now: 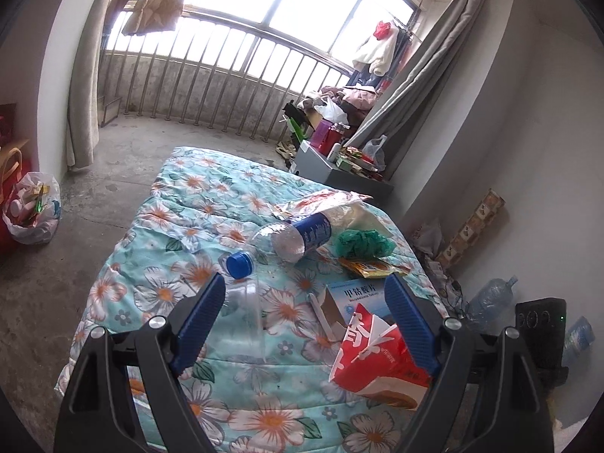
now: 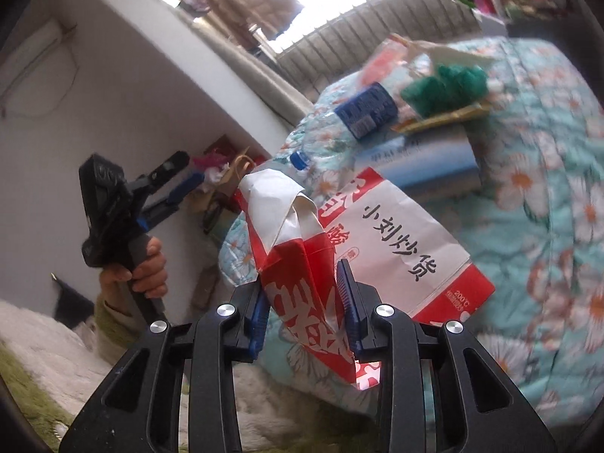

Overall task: Collect trash
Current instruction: 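Grasp the red-and-white snack bag with the right tool while the left tool grasps the red bread packet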

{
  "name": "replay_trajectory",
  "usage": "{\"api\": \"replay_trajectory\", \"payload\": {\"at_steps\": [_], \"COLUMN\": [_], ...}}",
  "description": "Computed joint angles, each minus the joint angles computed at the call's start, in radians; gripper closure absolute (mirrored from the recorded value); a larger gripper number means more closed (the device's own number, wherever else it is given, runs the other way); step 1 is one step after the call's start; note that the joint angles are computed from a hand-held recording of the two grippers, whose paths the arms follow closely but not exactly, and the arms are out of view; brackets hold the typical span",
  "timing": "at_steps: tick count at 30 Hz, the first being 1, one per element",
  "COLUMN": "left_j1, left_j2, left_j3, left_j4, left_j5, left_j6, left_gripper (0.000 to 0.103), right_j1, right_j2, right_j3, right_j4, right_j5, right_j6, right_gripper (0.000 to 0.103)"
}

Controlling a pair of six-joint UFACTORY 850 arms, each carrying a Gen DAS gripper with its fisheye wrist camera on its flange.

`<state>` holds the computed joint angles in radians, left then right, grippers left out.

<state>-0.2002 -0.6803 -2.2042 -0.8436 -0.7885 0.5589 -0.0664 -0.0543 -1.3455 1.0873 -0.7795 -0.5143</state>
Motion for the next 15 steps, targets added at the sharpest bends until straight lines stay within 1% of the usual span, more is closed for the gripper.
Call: {"api": "replay_trajectory", "payload": {"at_steps": [3,5,7,9,11,15], "left_j1": [-0.013,-0.023,-0.033,-0.043,-0.057,-0.084], "left_j2": [0.005,0.001,-0.005,-0.016,-0.025,-0.046], "left_j3": [0.011,0.006,0.002,-0.008,-0.012,-0.017], "left_j4": [-0.017,-0.018,-0.028,-0.031,-0.025,-0.029], "left_j5": [-0.030,-0.050,-0.082,-0.121,-0.155,-0.226], "left_j6": [0.026,0.029,0.033,0.028,0.014,-0.001], "left_gripper": [0.019,0.019,0.019,0.019,0.019,0.019], "right_j1": [-0.053,-0.086,-0.108,-0.108,-0.100,-0.104], "right_j2": [0.036,0.039,0.040,0.046,0.049,0.040], "right_j3": [0.104,0.150,0.183,0.192,0.186,0.193], "right_j4": [0.102,0.170,0.240,0.233,0.182,0.181], "right_j5": [0.016,0.015,0.016,0.053,0.100,0.108], "right_j6": [0.093,0.145,0.158,0.182,0.224,0.266], "right_gripper": [0.072,0.072,0.073,0.073,0.074,0.075]}}
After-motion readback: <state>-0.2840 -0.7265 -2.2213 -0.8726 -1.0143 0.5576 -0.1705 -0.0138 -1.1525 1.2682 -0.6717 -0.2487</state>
